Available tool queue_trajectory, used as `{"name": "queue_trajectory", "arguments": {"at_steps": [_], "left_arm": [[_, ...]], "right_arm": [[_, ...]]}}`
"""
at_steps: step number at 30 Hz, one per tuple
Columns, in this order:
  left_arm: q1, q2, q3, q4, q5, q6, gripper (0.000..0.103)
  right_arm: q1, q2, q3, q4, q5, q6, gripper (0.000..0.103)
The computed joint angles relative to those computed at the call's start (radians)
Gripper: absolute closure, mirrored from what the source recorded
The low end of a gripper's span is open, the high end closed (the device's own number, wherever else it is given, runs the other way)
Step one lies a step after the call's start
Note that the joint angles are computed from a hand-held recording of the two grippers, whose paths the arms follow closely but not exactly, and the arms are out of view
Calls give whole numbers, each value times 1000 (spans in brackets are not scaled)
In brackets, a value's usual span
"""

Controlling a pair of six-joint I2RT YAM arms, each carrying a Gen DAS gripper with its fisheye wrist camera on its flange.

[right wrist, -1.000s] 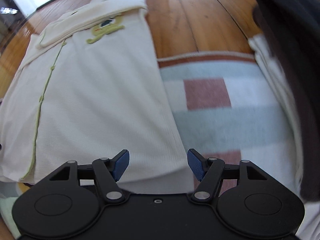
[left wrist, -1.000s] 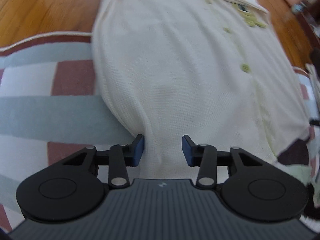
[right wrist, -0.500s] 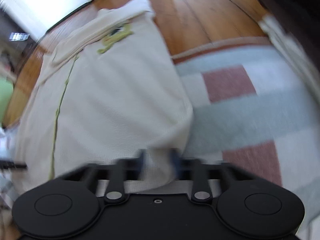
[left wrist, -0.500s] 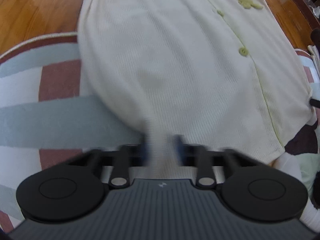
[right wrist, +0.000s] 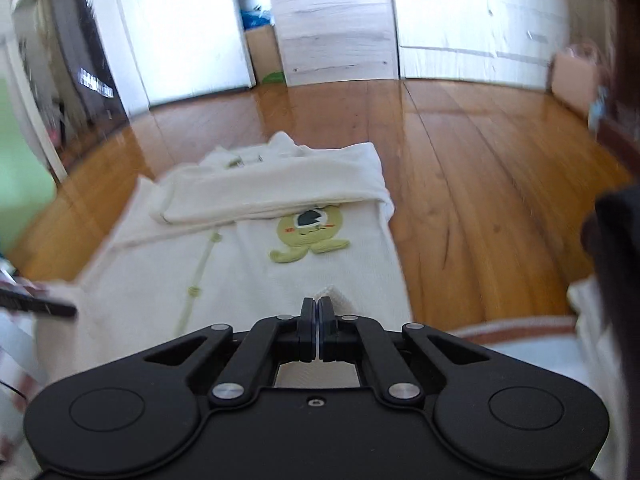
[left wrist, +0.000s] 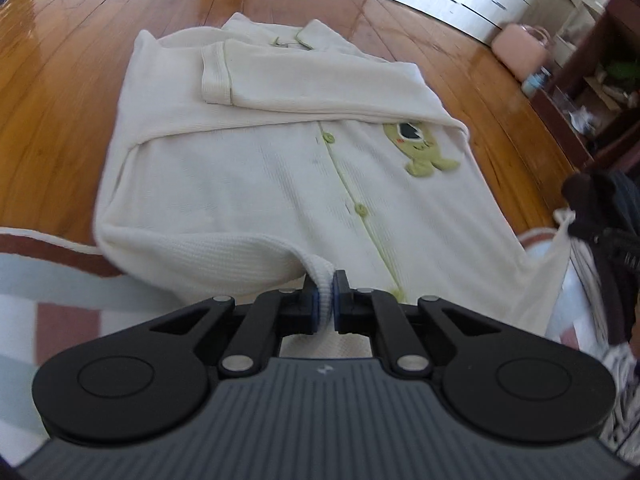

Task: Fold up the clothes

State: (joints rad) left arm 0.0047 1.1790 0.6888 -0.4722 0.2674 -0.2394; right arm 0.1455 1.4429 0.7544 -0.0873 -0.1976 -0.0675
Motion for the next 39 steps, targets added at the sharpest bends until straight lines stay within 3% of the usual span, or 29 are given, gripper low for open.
{"name": "queue_trajectory", "arguments": {"at_steps": [3, 8, 11, 12, 13, 14, 15, 17, 21, 26, 28, 32, 35, 37, 38, 39], "left_arm": [[-28, 98, -45, 99, -16, -52, 97], [-51, 119, -67, 69, -61, -24, 92], [-26, 72, -54, 1, -31, -15, 76], [-13, 51, -51, -12, -13, -13, 64], [-2, 28, -46, -30, 0, -11, 57], [10, 5, -38, -50, 8, -10, 49], [21, -18, -29, -70, 16, -9, 48], [34, -64, -22, -101, 6, 9, 45], [32, -93, -44, -145, -67, 78, 41], [54, -53, -56, -206, -28, 146, 42], [31, -44, -59, -212, -40, 158, 41], [-51, 10, -68, -137, -164, 122, 41], [-55, 68, -66, -93, -134, 125, 39], [-105, 62, -69, -91, -175, 126, 42], [-114, 44, -74, -92, -165, 126, 67], [-105, 19, -81, -92, -121, 124, 94]], "right_arm": [[58, 78, 1, 29, 100, -21, 101], [60, 120, -61, 45, 111, 28, 99], [17, 78, -101, 11, 41, 96, 95], [-7, 64, -108, -9, 2, 125, 79], [-37, 51, -110, -33, -47, 157, 47], [-67, 42, -113, -52, -98, 190, 34], [-100, 33, -118, -60, -151, 221, 29], [-154, 28, -108, -96, -224, 257, 29], [-184, 45, -54, -181, -250, 310, 29], [-145, 87, -26, -164, -251, 346, 29], [-105, 126, -2, -155, -221, 344, 29], [-45, 201, 41, -138, -134, 307, 29], [19, 272, 82, -141, 38, 268, 29], [63, 321, 124, -190, 133, 226, 33], [83, 329, 133, -205, 165, 201, 37], [98, 321, 128, -206, 178, 177, 55]]}}
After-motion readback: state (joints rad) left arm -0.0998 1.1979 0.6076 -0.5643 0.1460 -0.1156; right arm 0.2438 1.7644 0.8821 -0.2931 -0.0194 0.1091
